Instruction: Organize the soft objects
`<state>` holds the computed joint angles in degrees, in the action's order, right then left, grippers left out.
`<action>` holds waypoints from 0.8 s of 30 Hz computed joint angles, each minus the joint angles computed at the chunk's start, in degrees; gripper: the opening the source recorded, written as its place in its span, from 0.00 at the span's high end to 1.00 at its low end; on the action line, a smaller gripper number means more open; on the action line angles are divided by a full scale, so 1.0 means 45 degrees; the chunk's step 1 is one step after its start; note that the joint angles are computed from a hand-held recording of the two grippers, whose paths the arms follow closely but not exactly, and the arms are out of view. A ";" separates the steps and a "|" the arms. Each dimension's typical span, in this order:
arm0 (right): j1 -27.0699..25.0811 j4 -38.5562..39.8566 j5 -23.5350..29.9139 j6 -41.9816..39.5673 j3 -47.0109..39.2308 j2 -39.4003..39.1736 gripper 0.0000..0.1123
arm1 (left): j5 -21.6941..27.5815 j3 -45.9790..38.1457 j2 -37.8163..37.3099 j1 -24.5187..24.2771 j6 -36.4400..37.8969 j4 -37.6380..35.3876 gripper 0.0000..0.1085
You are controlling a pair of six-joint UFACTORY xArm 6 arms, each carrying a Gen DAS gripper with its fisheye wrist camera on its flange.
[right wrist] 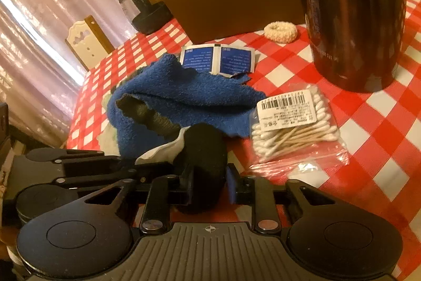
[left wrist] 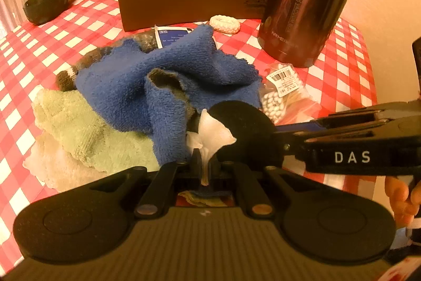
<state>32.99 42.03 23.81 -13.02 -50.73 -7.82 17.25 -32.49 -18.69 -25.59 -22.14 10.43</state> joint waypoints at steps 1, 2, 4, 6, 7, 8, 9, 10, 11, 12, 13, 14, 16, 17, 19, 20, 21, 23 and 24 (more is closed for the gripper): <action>-0.0007 0.0119 -0.0033 -0.0146 0.0024 -0.0038 0.80 | 0.0004 0.0011 -0.0021 -0.0003 -0.0012 0.0005 0.96; -0.0017 0.0201 -0.0045 -0.0258 0.0058 -0.0103 0.80 | 0.0009 0.0022 -0.0040 -0.0003 -0.0015 -0.0026 0.96; -0.0018 0.0221 -0.0073 -0.0394 0.0108 -0.0221 0.82 | 0.0016 0.0031 -0.0064 -0.0018 -0.0037 -0.0055 0.96; -0.0023 0.0203 -0.0024 -0.0543 0.0116 -0.0333 0.86 | 0.0064 0.0029 -0.0104 -0.0038 -0.0100 0.0015 0.96; -0.0034 0.0123 0.0044 -0.0603 0.0104 -0.0408 0.89 | 0.0086 0.0034 -0.0138 -0.0047 -0.0084 0.0007 0.96; -0.0027 0.0166 0.0058 -0.0737 0.0102 -0.0479 0.89 | 0.0105 0.0037 -0.0180 -0.0053 -0.0093 0.0039 0.96; -0.0030 0.0080 0.0076 -0.0789 0.0094 -0.0542 0.90 | 0.0118 0.0039 -0.0219 -0.0066 -0.0091 0.0046 0.96; -0.0048 -0.0197 0.0148 -0.0727 0.0084 -0.0628 0.90 | 0.0118 0.0052 -0.0281 -0.0087 -0.0005 -0.0033 0.96; -0.0043 -0.0411 0.0161 -0.0661 0.0122 -0.0716 0.90 | 0.0139 0.0044 -0.0327 -0.0118 -0.0015 -0.0004 0.96; -0.0059 -0.0514 0.0184 -0.0654 0.0158 -0.0798 0.91 | 0.0209 0.0021 -0.0379 -0.0148 -0.0056 0.0082 0.96; -0.0086 -0.0579 0.0240 -0.0631 0.0176 -0.0879 0.91 | 0.0293 -0.0009 -0.0431 -0.0179 -0.0132 0.0209 0.96; -0.0116 -0.0621 0.0296 -0.0589 0.0205 -0.0978 0.91 | 0.0324 -0.0017 -0.0482 -0.0212 -0.0271 0.0373 0.96; -0.0179 -0.0778 0.0366 -0.0493 0.0293 -0.1211 0.91 | 0.0389 -0.0016 -0.0645 -0.0251 -0.0357 0.0434 0.96; -0.0224 -0.0890 0.0428 -0.0431 0.0341 -0.1351 0.91 | 0.0508 -0.0059 -0.0733 -0.0280 -0.0430 0.0495 0.96; -0.0339 -0.0992 0.0568 -0.0356 0.0430 -0.1654 0.91 | 0.0838 -0.0151 -0.0933 -0.0354 -0.0609 0.0702 0.96; -0.0404 -0.1009 0.0657 -0.0350 0.0441 -0.1789 0.91 | 0.0958 -0.0176 -0.1062 -0.0397 -0.0676 0.0809 0.96; -0.0455 -0.1100 0.0702 -0.0267 0.0493 -0.1960 0.91 | 0.1021 -0.0180 -0.1191 -0.0452 -0.0720 0.0874 0.96; -0.0582 -0.1210 0.0820 -0.0185 0.0573 -0.2285 0.91 | 0.1268 -0.0277 -0.1413 -0.0555 -0.0785 0.0961 0.96; -0.0646 -0.1273 0.0864 -0.0124 0.0613 -0.2439 0.91 | 0.1384 -0.0329 -0.1518 -0.0602 -0.0886 0.1090 0.96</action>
